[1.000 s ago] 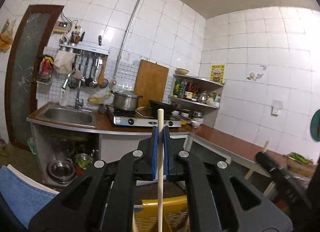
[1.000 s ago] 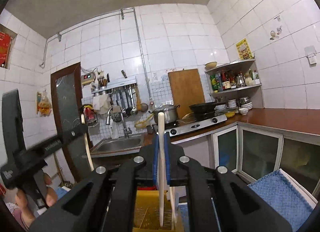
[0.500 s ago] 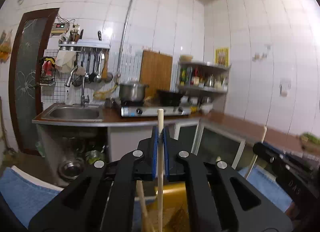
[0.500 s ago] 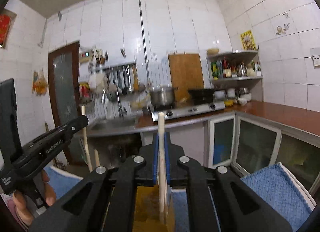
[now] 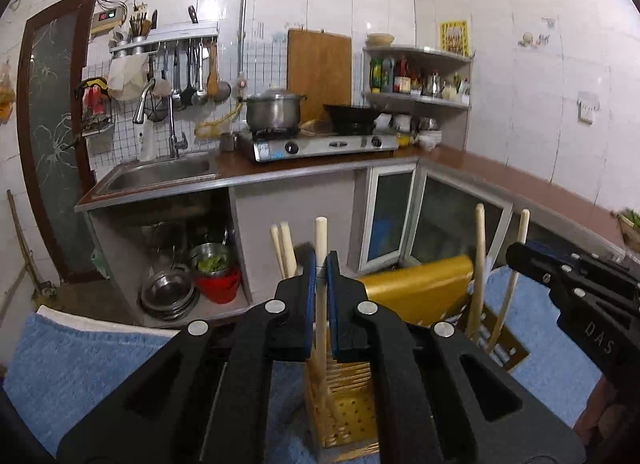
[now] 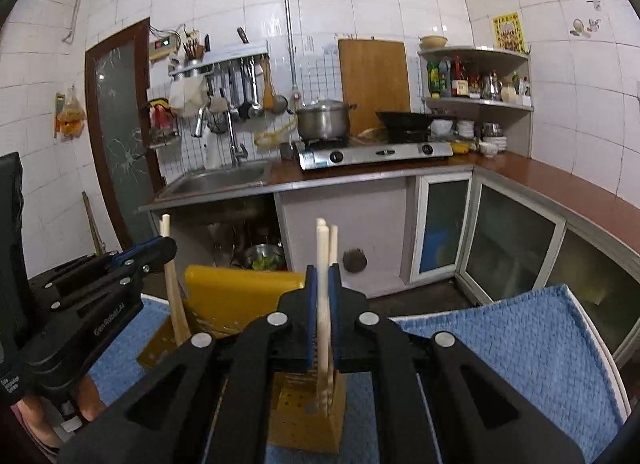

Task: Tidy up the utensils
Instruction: 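Lower both chopsticks into the holder and open both tools, then move both tools back toward the last chopstick and green utensils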

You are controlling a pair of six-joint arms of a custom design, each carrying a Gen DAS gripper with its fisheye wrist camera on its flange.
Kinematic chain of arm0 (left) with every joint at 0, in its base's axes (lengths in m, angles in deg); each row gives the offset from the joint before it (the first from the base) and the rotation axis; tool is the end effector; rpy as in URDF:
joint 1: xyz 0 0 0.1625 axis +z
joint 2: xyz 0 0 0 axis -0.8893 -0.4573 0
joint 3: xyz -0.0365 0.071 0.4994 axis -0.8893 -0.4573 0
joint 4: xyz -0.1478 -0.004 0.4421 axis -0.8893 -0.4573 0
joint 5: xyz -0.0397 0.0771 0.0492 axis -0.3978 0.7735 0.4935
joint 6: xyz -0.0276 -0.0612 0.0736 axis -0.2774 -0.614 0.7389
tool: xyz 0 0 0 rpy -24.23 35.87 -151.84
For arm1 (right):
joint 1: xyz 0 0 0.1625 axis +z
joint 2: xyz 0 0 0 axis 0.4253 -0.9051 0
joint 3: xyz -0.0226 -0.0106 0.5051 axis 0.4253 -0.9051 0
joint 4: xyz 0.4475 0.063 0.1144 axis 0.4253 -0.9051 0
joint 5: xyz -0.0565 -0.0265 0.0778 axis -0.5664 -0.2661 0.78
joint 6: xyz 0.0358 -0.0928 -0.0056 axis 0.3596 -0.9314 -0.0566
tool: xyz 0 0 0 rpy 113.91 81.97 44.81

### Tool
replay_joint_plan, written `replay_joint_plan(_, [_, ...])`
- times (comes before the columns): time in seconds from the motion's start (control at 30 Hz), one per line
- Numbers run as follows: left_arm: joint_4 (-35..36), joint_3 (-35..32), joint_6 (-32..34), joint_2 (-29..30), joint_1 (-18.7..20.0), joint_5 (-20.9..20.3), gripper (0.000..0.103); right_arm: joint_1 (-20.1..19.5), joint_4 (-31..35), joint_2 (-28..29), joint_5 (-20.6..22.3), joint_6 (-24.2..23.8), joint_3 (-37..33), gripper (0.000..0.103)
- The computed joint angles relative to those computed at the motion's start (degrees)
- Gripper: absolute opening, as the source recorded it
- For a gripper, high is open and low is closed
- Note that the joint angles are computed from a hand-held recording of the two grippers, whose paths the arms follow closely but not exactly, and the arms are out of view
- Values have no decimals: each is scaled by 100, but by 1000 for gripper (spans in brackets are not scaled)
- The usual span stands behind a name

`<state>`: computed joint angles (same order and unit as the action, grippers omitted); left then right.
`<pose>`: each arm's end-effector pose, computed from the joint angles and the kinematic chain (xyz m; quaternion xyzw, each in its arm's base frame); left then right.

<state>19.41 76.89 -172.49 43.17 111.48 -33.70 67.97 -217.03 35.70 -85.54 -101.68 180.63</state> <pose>-0.3303 -0.7152 0.0875 0.1163 0.7463 -0.5408 0.3702 0.1720 -0.7267 0.2273 0.3493 -0.8283 0.4099 0.1546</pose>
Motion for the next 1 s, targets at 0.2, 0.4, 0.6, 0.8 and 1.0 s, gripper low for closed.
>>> replay_joint_plan(0.2, [1482,-434,-1255,162,48,0,6,-37,327,-48,-131,218,-32,12])
replay_joint_plan(0.4, [2027,-131,-2151,-169,-170,-31,36,-24,254,-451,9,223,355,51])
replay_joint_plan(0.6, [2868,208,-3137,-438,-637,-388,57,70,744,-1070,-77,305,734,51])
replay_joint_plan(0.8, [4453,264,-4797,-430,-1101,-504,57,151,1159,-1700,-132,529,1071,52])
replay_joint_plan(1.0, [5635,404,-6061,-294,-1542,-713,58,89,1309,-2216,-124,603,1418,53])
